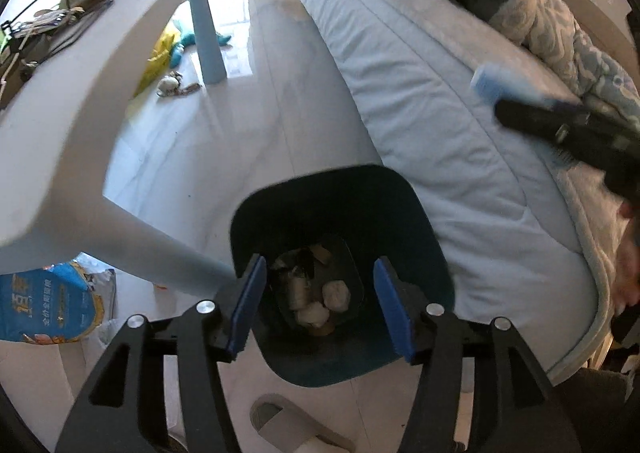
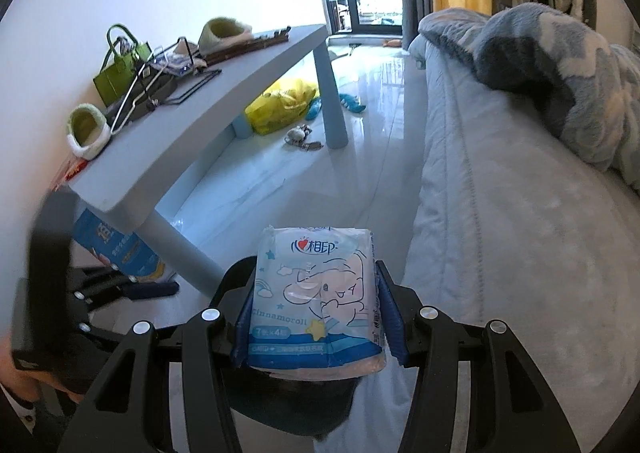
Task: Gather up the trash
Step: 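Open the left gripper over the bin while the right gripper releases the wipes pack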
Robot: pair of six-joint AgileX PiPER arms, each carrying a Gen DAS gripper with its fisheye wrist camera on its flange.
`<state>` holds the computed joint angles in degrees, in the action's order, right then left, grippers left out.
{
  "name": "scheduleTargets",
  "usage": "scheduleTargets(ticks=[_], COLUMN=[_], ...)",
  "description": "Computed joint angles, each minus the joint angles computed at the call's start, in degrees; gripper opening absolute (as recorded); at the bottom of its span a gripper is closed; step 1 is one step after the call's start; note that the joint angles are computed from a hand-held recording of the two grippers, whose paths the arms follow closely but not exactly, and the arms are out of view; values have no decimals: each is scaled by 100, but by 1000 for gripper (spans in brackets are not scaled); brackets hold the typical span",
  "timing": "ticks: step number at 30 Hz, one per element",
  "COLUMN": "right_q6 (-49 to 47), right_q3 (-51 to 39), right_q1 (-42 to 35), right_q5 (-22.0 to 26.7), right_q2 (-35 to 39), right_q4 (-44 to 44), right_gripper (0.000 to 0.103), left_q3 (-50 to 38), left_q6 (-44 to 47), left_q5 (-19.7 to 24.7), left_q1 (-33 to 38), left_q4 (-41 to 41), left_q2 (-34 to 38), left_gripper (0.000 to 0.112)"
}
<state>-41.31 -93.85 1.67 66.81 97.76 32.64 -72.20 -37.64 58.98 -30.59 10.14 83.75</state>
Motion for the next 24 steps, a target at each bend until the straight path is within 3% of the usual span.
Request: scheduleTargets(ticks=[11, 24], right_q6=[223, 492], right_q3=[453, 1150], right_q1=[584, 1165], right_q5=[-284, -638], right_q2=[82, 244], right_q4=[-518, -1453], right_gripper=[53, 57], left_q3=[131, -259], left_q6=[-524, -1444], left_q5=[-198, 56], left_q1=[73, -364], left_q4=[757, 1978], left_q2=[-707, -1005], left_gripper=[58, 51])
